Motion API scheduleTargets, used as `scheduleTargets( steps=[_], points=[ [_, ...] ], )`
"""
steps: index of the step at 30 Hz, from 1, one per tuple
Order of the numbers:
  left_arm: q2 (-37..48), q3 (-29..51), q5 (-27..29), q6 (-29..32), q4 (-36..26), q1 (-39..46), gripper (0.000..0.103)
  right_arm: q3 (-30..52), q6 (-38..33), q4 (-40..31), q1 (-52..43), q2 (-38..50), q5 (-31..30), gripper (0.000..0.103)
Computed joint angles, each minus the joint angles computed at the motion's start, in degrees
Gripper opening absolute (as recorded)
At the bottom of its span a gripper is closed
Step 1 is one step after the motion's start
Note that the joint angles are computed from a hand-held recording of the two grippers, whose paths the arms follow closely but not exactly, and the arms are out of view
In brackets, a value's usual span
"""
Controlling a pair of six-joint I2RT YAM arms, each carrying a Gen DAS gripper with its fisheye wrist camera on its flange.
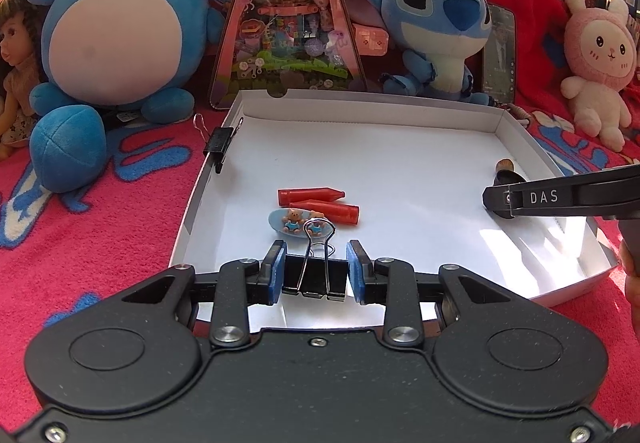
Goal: Organize rigid objects
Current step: 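Lower the binder clip with the left gripper while the right gripper lowers the lid into the tray, then open both grippers and lift them out of the tray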
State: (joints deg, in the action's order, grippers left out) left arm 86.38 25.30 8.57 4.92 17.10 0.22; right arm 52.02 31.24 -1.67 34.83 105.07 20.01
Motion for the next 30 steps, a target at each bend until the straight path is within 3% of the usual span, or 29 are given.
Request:
scheduleTargets(
  steps=[14,16,19,30],
  points=[
    [2.5,0.9,-2.4,0.0,2.8,-1.7,0.031,-0.7,-0.4,1.0,0.8,0.4,1.2,0.039],
    [2.7,1.1,-2.1,-0.1,2.6,-1.6,0.037,-0.5,-0.6,0.8,0.8,0.5,1.2,0.039],
    [2.5,1.2,-1.9,-0.3,2.2,-1.5,0.04,0.0,-0.4,-0.2,0.9,0.6,1.6,0.051],
    [-2.5,-0.1,0.5,0.3,0.0,0.1,0.05,0.6,1.8,-1.4,-0.5,-0.2,-1.2,0.061]
  ],
)
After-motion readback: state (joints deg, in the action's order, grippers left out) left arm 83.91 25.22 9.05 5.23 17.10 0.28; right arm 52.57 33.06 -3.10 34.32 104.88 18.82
